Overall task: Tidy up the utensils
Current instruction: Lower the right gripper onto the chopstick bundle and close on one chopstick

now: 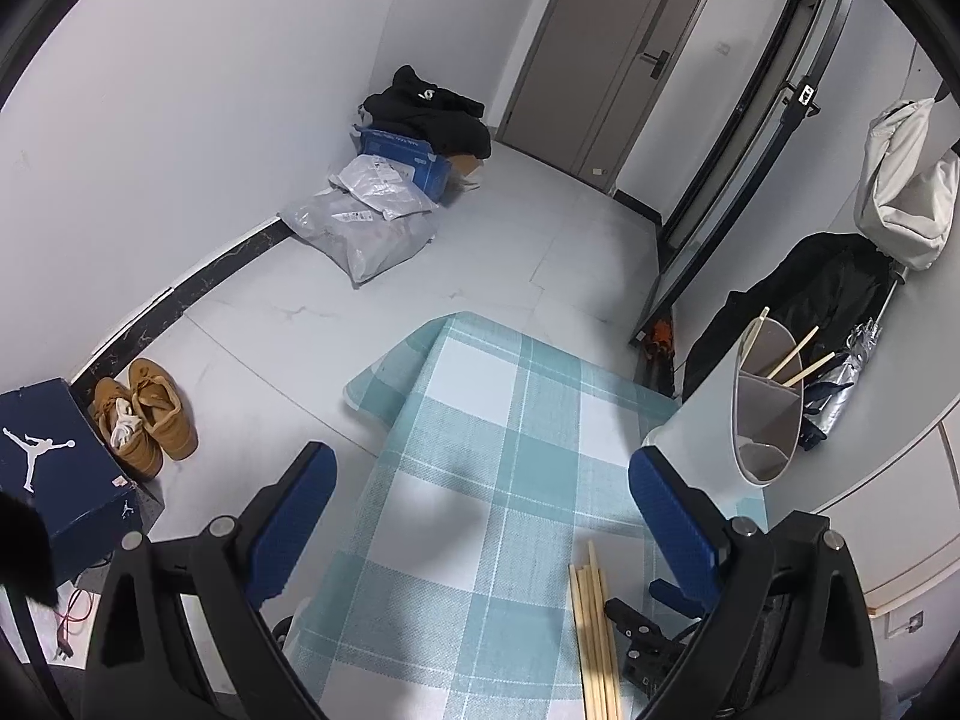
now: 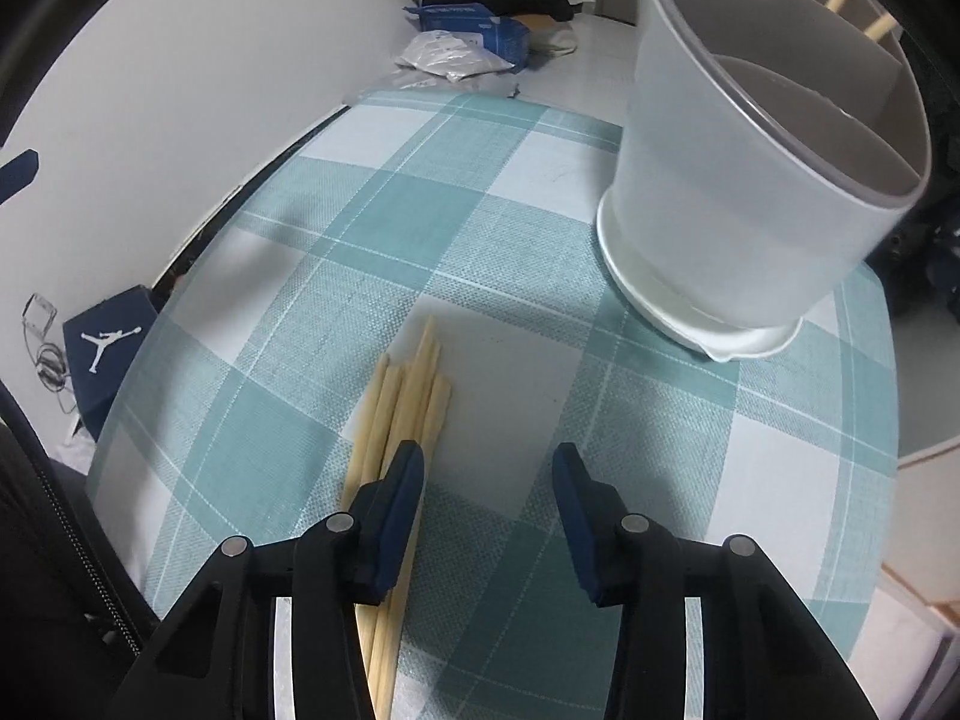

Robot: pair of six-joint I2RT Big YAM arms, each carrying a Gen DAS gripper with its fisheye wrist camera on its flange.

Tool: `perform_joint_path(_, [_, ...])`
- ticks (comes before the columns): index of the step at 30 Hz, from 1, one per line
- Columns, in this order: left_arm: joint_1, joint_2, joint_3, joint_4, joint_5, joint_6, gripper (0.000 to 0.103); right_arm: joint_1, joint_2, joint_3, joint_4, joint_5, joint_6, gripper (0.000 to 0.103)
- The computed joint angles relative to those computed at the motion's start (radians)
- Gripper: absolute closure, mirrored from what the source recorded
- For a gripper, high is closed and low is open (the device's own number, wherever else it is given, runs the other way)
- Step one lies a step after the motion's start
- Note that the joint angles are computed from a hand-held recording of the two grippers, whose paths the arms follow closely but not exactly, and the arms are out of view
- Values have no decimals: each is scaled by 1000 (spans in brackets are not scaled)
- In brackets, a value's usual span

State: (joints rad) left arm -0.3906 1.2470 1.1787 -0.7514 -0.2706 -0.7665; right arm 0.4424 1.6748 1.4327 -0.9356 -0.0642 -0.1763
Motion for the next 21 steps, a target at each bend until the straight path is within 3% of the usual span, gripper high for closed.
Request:
perform_joint_path(9, [12, 0, -2, -5, 16, -19, 7, 28, 29, 52, -35, 44, -29, 79])
perform_joint_path(15, [17, -1, -7, -11, 26, -39, 7, 22, 41, 69, -57, 31, -21, 79])
perform_joint_path(21, [17, -1, -7, -8, 29, -44, 7, 30, 32, 48, -27, 42, -12, 78])
